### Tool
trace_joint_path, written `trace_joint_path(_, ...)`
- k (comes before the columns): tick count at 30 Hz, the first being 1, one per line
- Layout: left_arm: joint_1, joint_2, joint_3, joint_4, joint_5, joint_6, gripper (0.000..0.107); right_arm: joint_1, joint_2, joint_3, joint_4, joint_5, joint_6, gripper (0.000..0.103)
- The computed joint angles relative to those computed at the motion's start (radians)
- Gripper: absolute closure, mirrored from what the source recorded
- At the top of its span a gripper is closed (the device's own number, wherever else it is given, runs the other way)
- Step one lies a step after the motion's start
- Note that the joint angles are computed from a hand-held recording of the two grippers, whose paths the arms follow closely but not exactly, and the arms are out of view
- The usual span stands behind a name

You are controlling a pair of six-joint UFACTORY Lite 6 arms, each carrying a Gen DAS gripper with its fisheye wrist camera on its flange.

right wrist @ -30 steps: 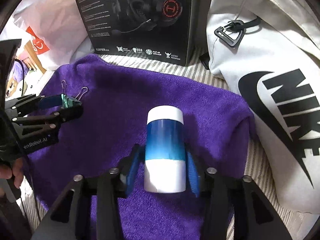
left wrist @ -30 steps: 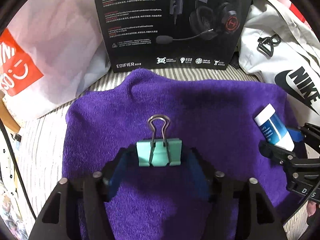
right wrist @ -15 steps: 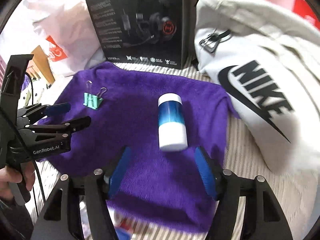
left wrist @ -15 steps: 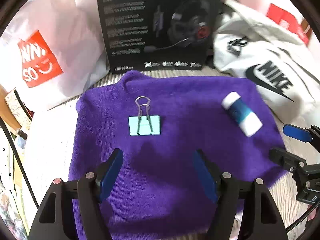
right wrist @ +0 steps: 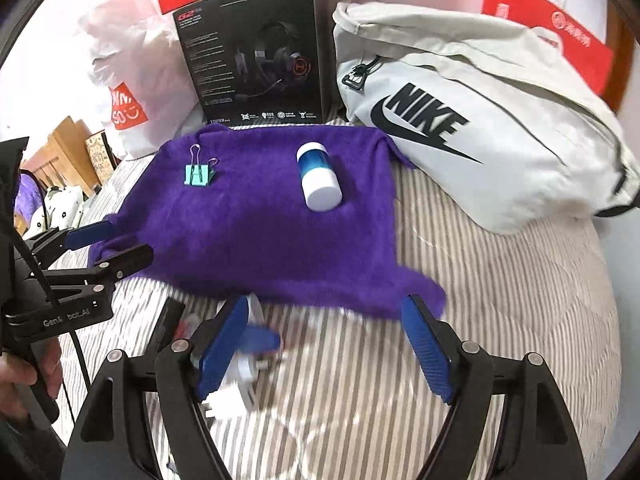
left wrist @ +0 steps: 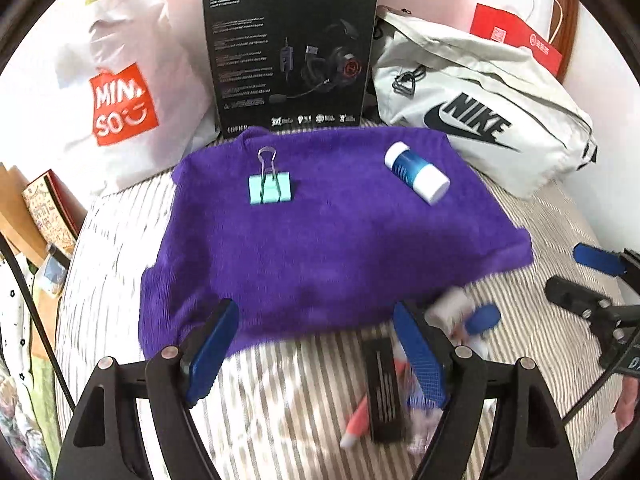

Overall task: Organize rigid objects
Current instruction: 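Grasp the pink marker with the left tool while the right tool approaches the white plug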

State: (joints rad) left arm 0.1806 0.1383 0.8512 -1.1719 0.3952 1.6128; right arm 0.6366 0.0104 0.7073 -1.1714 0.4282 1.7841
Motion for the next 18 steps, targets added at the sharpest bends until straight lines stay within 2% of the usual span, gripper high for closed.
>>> trace_joint_path(9, 0.083, -0.012, -0.140, -0.163, -0.015, 0.242, 0.028, 0.191, -0.127, -0.097, 0.052, 0.189, 0.058, 0.024)
trace_joint_path(15, 0.087, -0.005, -0.195, -0.324, -0.057, 0.447, 0.028, 0.235, -0.188, -0.146, 0.069, 0.222, 0.077, 0.024)
trace_joint_path(18, 0.078, 0.020, -0.193, -0.352, -0.049, 0.483, 0.029, 0.235, -0.223, -0.179, 0.069, 0.213, 0.096, 0.024)
